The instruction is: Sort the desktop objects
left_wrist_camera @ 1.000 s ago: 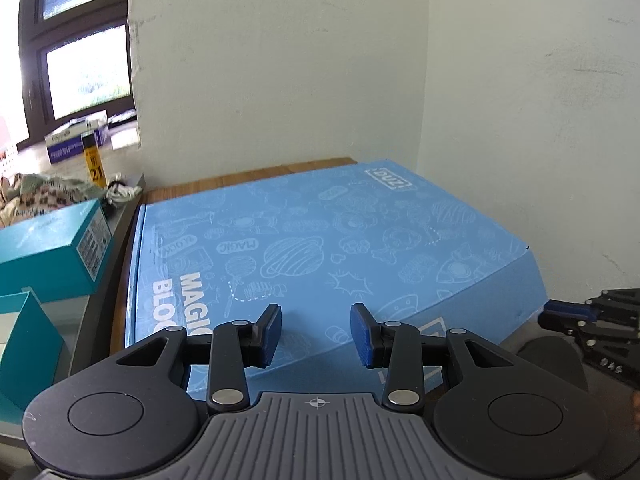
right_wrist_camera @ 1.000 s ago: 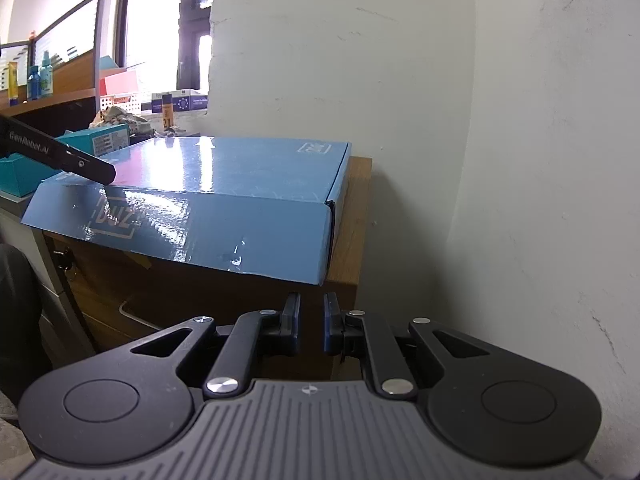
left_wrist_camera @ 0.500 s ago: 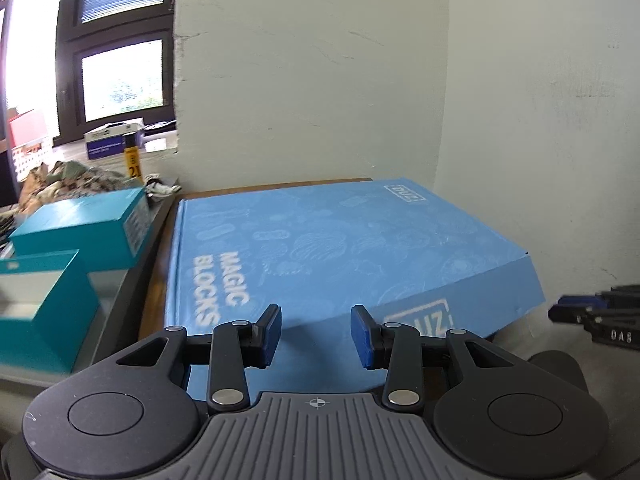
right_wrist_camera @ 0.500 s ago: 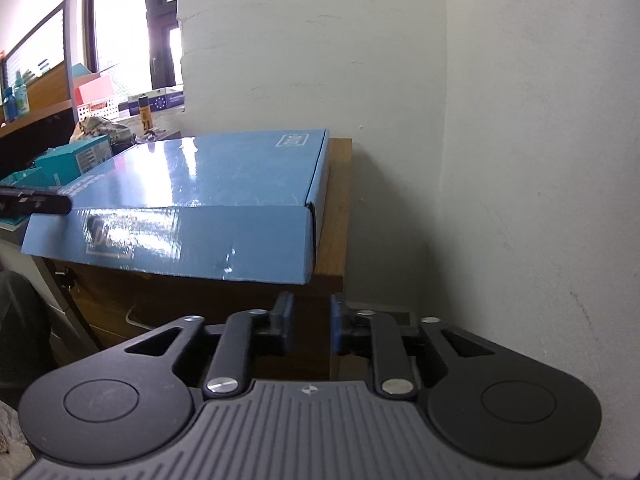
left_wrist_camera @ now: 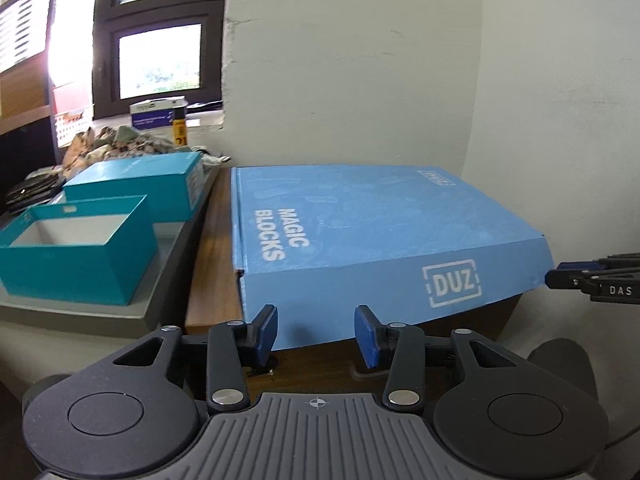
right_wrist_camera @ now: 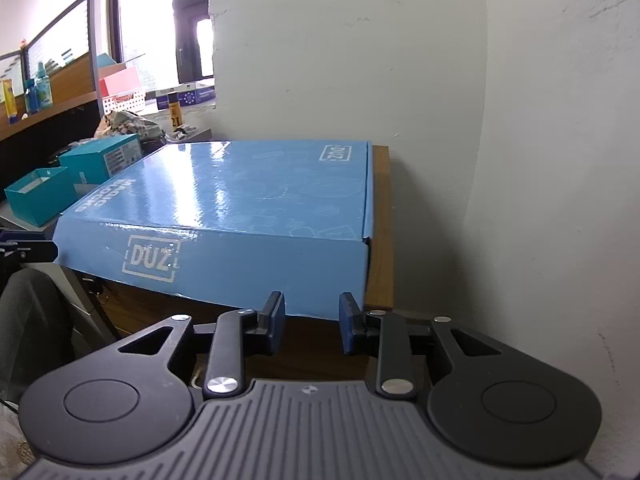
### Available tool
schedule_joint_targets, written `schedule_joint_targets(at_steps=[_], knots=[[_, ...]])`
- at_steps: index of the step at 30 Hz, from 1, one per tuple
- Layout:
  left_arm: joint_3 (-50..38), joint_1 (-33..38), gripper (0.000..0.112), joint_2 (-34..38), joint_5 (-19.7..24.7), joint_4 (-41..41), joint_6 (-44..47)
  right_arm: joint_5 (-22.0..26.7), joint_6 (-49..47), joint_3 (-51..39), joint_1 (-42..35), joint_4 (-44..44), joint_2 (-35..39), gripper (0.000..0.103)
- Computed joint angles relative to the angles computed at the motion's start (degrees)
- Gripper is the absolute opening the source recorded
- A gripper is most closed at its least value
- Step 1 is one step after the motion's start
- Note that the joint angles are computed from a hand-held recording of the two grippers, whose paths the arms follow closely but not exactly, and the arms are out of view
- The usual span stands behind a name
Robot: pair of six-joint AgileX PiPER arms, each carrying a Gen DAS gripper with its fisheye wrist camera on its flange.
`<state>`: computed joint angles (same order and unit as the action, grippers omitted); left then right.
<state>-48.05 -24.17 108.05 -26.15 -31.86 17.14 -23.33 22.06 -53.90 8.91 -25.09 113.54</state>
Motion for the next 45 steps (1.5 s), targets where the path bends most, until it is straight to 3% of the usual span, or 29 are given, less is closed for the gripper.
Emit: schedule_joint_targets(at_steps=[3,12,26,34,45], knots=[[0.5,0.5,0.046,-0.1,0.2,-0.1,-0.7,0.6,0.5,-0.5,0.4,0.1,0.2,0.045],[-0.1,2.2,0.046,1.6,2.9,6.0,-6.7,1.7,-0.2,-2.8,1.6,0.4,2.3,0.046],[-3.7,3.8,0.046,5.8,1.8,8.2,-7.8,2.7,-1.8,-6.7,2.2,2.7,6.2,0.046],[-5.8,4.3,0.046,7.7,1.4,8.2,-7.6,2.7,-8.6,-9.6,3.2,8.9,9.2,0.046],[-7.5,5.7,0.046,8.3,2.9,12.0,-12.4,2.7,-11.3,-10.2,3.9,12.3,10.0,0.049]])
